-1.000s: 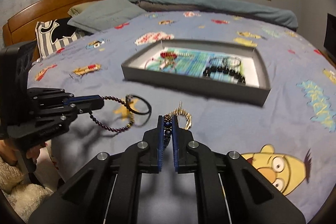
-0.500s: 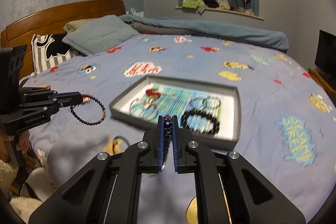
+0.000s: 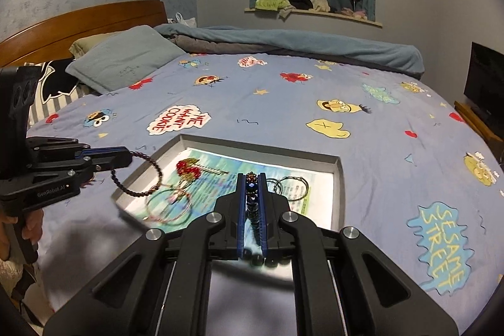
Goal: Organize jewelry
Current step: 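Place the dark bead bracelet in the tray with the left gripper while the right places the blue bracelet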
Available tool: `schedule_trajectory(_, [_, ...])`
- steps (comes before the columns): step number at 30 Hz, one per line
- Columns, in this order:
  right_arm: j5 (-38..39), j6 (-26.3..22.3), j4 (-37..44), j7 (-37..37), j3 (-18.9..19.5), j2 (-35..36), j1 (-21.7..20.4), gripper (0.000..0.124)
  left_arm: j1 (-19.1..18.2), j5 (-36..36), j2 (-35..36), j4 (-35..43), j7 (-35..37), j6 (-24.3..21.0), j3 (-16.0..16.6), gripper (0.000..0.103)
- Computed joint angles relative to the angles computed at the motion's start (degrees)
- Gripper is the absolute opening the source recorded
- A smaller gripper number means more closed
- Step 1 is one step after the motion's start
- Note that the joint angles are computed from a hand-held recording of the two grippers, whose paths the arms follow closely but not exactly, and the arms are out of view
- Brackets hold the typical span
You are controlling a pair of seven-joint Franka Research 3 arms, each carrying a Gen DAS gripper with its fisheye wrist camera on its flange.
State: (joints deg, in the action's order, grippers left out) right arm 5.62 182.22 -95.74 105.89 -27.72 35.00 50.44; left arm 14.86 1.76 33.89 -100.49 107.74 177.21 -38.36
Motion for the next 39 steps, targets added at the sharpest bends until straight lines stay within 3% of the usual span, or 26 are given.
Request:
schedule_trajectory(2, [0.0,-1.3,3.3,-0.7,2.7,1.7,-2.9,0.007,-2.1,0.5,2.4,4.1,0.2,-2.6,1.3,0.006])
schedule_trajectory(10, [-1.6,-8.5,18.6,-3.6,15.3,9.8,-14.4,0.007,-14.2,-0.7,10.6,20.2,-0.4,-13.2,12.5,0.006])
schedule_trajectory(16, [-3.0,-14.0,23.5,-1.5,18.0,12.9,-17.1,0.007,-19.0,0.2,12.5,24.1,-3.7,-16.6,19.4,0.006])
schedule_trajectory(23, [-3.9,-18.2,25.3,-0.5,21.3,14.1,-19.9,0.007,-19.8,0.6,14.0,26.3,-4.0,-20.8,20.7,0.006])
schedule_trajectory(30, [-5.5,-20.4,26.1,-0.7,21.8,14.6,-20.0,0.007,-20.6,1.3,13.8,25.8,-4.7,-20.0,21.7,0.006])
schedule_trajectory(33, [-5.7,-20.2,25.2,-0.1,21.8,14.0,-20.0,0.008,-20.5,1.2,13.5,25.6,-5.4,-20.0,21.8,0.016])
schedule_trajectory(37, [-6.3,-18.9,22.8,1.3,21.0,12.5,-19.5,0.009,-20.7,2.0,12.2,24.1,-6.6,-19.1,22.5,0.02])
schedule_trajectory(39, [-6.6,-17.9,21.0,2.2,20.5,11.3,-19.1,0.021,-21.0,2.6,11.1,22.5,-7.8,-17.9,23.3,0.026])
